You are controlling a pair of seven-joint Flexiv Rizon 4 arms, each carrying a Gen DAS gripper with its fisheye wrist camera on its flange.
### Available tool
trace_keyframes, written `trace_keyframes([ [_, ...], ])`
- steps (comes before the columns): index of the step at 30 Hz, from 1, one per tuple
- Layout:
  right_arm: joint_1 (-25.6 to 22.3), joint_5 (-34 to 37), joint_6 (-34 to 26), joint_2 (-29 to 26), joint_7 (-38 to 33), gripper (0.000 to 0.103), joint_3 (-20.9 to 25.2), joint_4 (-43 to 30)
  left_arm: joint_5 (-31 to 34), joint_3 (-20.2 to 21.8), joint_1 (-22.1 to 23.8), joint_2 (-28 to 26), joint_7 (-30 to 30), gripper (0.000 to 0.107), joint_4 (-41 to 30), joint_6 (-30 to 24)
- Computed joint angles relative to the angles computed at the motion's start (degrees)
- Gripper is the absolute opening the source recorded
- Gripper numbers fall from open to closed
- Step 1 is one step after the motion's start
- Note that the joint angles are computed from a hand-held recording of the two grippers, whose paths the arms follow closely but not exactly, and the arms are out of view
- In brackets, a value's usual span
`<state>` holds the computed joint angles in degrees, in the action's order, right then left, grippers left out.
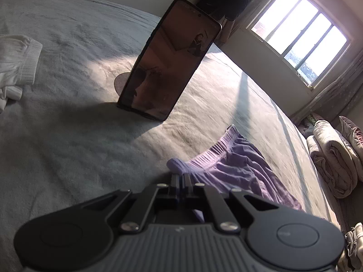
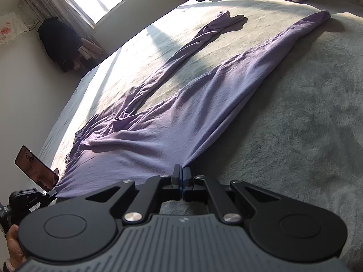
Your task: Fold clothes
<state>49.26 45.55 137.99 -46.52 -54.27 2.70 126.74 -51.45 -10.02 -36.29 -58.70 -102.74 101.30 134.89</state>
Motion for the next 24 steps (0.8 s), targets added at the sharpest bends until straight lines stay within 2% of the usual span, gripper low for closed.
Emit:
trace_keyframes([
  [9,1.2,1.3,-2.2,1.8,-1.4,0.000,-0.8,0.3,-5.3,0.3,-1.7,1.6,2.6,0.001,2.3,1.2],
  [15,1.1,0.7,-2.9,2.1,-1.0,0.000,-0.7,0.7,-10.2,-1.0,-2.3,2.0,6.8,0.001,2.3,1.0],
  [24,-1.0,-2.8,-1.9,0.6,2.5,0.000,0.4,1.4,-14.0,-2.3,-2.5,1.7,10.9,0.002,1.1,0.2],
])
